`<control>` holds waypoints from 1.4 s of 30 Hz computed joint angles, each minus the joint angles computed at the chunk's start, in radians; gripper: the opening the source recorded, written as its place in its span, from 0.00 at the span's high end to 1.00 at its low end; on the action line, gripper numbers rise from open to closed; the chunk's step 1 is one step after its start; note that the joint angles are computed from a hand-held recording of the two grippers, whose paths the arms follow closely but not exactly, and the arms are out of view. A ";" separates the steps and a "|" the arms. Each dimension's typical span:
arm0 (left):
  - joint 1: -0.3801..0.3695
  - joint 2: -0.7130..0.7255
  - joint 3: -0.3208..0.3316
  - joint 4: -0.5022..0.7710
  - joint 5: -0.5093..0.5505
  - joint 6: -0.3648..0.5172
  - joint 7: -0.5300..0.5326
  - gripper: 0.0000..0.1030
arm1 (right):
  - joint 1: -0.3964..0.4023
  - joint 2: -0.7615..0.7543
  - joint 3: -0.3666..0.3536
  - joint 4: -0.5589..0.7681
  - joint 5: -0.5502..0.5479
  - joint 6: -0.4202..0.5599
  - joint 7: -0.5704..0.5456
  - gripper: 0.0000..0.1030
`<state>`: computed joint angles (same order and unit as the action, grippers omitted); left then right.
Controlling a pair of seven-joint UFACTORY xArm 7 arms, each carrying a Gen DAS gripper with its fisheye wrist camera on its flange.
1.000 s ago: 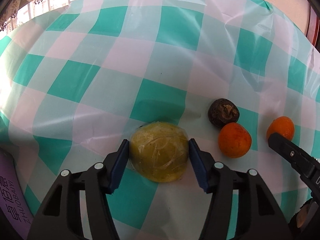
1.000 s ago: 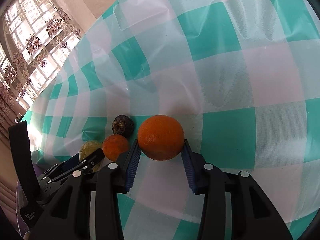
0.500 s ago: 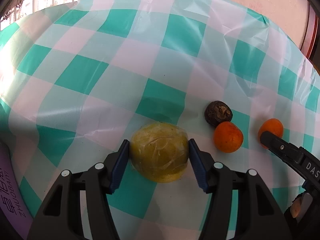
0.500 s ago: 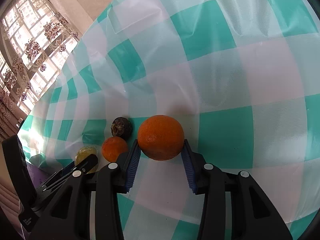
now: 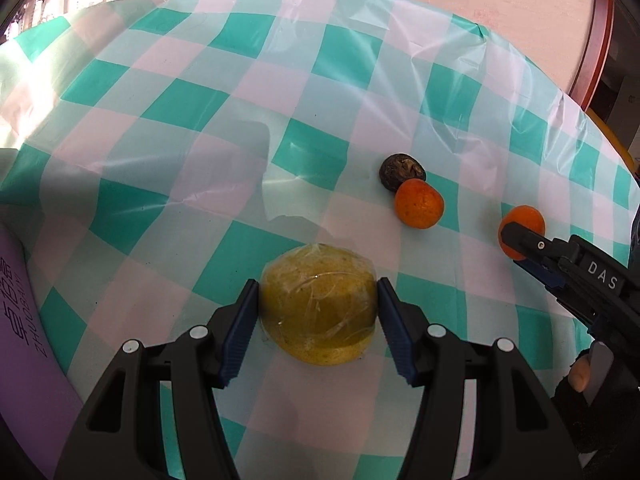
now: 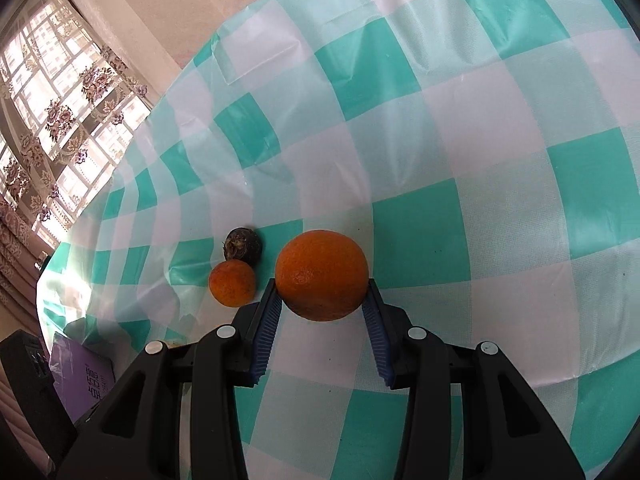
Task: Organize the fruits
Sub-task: 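Lift and carry both held fruits with both tools into the box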
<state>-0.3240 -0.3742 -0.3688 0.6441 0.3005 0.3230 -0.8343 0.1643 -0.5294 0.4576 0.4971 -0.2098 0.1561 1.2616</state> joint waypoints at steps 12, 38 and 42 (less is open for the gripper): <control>-0.103 -0.250 -0.041 -0.186 -0.056 0.045 0.010 0.43 | 0.152 -0.225 0.113 -0.065 0.040 0.209 0.189 0.60; -0.477 -0.955 -0.050 -0.493 -0.270 0.393 0.086 0.43 | 0.448 -0.288 0.268 0.053 0.022 0.569 0.392 0.60; -0.518 -1.035 -0.060 -0.513 -0.281 0.434 0.072 0.43 | 0.454 -0.263 0.287 0.084 0.018 0.600 0.411 0.60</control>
<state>-0.8418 -1.4096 -0.4287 0.1314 0.0192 0.7571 -0.7623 0.6184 -0.7926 0.7444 0.5808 -0.1918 0.7565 1.6722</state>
